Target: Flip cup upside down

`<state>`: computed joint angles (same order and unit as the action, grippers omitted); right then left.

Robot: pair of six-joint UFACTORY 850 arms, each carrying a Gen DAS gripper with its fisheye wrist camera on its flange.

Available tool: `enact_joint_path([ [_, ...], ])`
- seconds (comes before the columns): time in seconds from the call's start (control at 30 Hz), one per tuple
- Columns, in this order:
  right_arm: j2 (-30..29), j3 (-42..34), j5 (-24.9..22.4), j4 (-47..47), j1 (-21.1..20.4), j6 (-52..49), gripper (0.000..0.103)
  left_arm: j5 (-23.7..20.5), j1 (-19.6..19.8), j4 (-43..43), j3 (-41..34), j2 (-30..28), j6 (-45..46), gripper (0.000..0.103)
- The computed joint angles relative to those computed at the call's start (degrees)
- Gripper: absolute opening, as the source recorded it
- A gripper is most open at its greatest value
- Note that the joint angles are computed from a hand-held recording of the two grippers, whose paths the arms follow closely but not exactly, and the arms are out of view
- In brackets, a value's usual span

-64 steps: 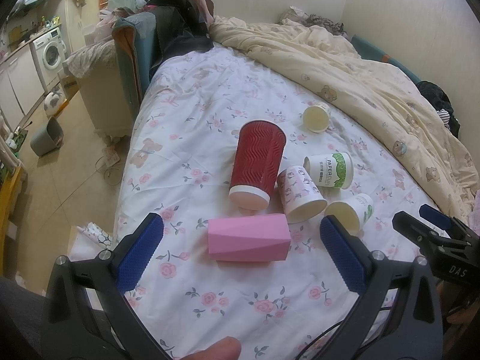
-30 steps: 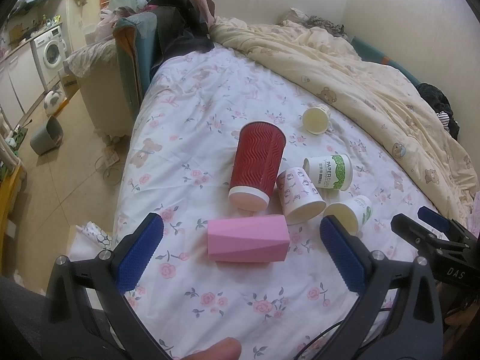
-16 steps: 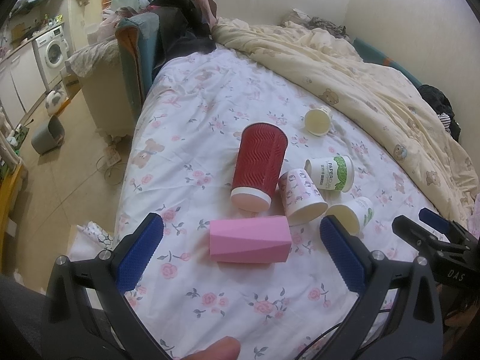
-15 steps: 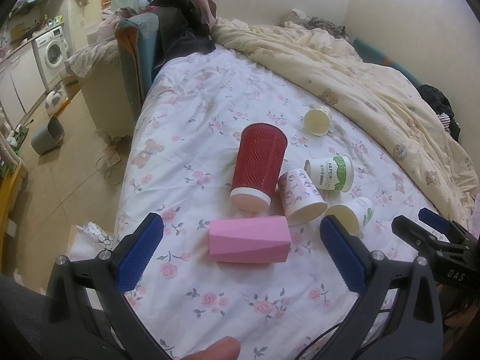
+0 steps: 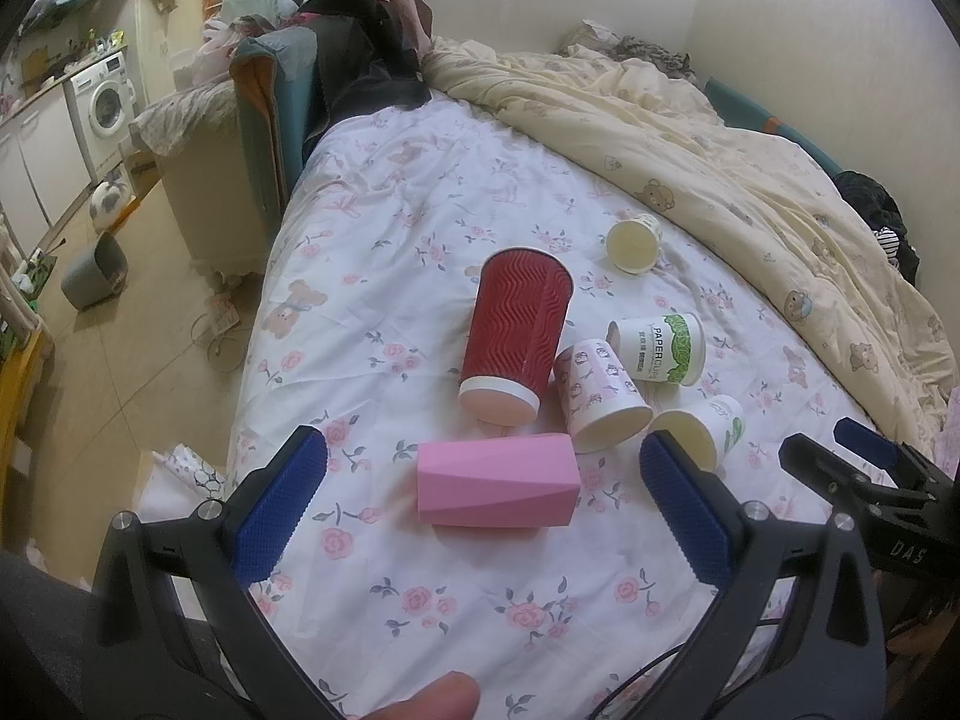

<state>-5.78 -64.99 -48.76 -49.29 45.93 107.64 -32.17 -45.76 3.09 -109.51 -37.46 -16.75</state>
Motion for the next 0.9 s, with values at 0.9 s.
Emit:
enact_joint_path([
  [0.9,-33.89,-42.19,-16.34,38.28,-7.3,-94.7,0.084,-11.82,7.2,-0.35,-4.0,-1.37,-15.29,0.103],
])
